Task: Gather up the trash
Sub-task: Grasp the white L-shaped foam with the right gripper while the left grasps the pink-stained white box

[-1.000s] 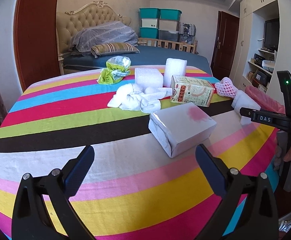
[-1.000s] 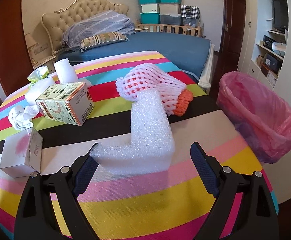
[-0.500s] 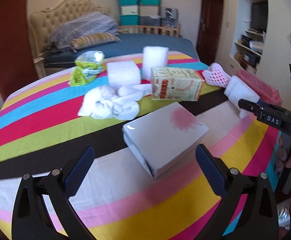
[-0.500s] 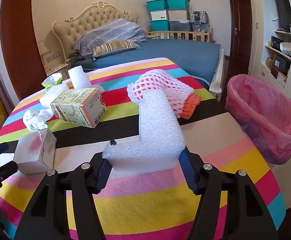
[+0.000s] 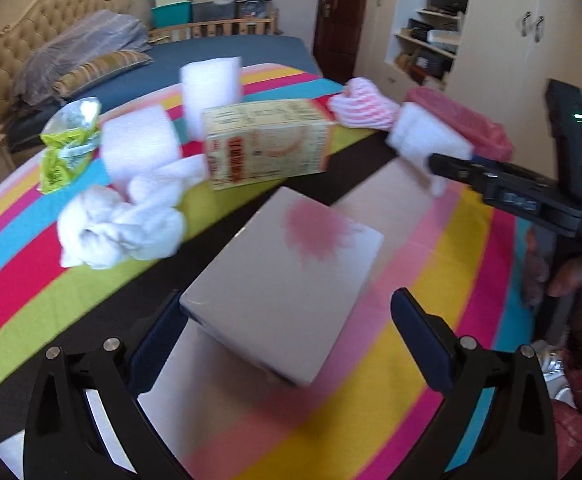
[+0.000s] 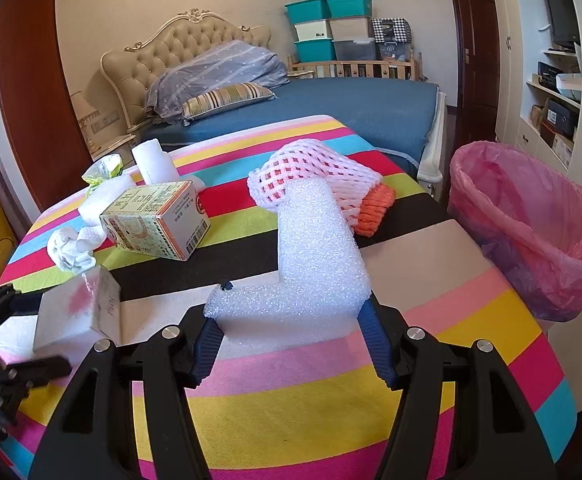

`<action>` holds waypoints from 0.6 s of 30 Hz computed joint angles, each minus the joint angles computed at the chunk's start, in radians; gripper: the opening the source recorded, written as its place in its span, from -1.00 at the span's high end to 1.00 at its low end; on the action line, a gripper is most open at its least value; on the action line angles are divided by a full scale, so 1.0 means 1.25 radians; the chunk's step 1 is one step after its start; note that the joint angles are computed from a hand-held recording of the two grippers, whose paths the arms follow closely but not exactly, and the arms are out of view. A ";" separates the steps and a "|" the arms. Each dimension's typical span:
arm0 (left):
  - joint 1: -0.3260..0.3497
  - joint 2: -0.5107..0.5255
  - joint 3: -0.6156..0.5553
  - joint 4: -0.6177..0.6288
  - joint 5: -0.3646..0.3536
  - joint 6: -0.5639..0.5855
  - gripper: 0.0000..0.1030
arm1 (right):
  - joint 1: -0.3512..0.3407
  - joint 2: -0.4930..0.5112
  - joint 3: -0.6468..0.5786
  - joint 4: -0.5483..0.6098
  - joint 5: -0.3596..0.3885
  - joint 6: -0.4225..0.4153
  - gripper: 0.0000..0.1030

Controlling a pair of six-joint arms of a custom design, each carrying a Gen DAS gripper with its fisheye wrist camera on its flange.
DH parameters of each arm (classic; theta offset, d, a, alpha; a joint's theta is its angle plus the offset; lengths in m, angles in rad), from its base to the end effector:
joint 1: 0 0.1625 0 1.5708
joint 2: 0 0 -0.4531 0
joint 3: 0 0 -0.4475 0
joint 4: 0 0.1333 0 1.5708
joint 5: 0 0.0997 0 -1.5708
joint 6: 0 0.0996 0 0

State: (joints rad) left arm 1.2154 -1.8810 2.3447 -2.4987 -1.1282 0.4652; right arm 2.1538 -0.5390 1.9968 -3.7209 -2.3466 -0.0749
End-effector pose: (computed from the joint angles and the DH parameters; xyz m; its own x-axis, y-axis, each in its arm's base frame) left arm 0.0288 -0.4281 0.3580 -0.6772 0.4964 -0.5431 0.6881 0.6888 -0.2283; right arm 0.3621 -0.4337 -0.0407 -0.8080 -0.0679 0.5853 -0.4856 0.6393 -0.5962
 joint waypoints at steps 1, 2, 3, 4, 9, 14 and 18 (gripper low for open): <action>-0.009 -0.011 0.007 0.012 -0.001 -0.005 -0.90 | -0.001 0.000 0.000 0.001 0.000 0.001 -0.15; -0.021 -0.024 0.018 0.018 0.001 -0.006 -0.90 | 0.000 0.000 -0.001 0.003 0.001 0.002 -0.15; -0.030 -0.037 0.029 0.018 0.002 -0.006 -0.90 | 0.000 0.001 -0.001 0.002 0.001 0.001 -0.15; -0.040 -0.052 0.039 0.020 -0.002 -0.006 -0.89 | 0.000 0.001 -0.001 0.000 0.001 -0.001 -0.15; -0.081 -0.058 0.076 -0.048 0.081 -0.002 -0.88 | 0.001 0.004 -0.001 -0.008 0.001 -0.008 -0.15; -0.062 -0.013 0.064 -0.067 0.109 -0.033 -0.49 | 0.002 0.003 -0.001 -0.011 0.003 -0.012 -0.15; -0.070 -0.017 0.088 -0.110 0.134 -0.008 -0.31 | 0.001 0.003 0.001 -0.013 0.011 -0.025 -0.15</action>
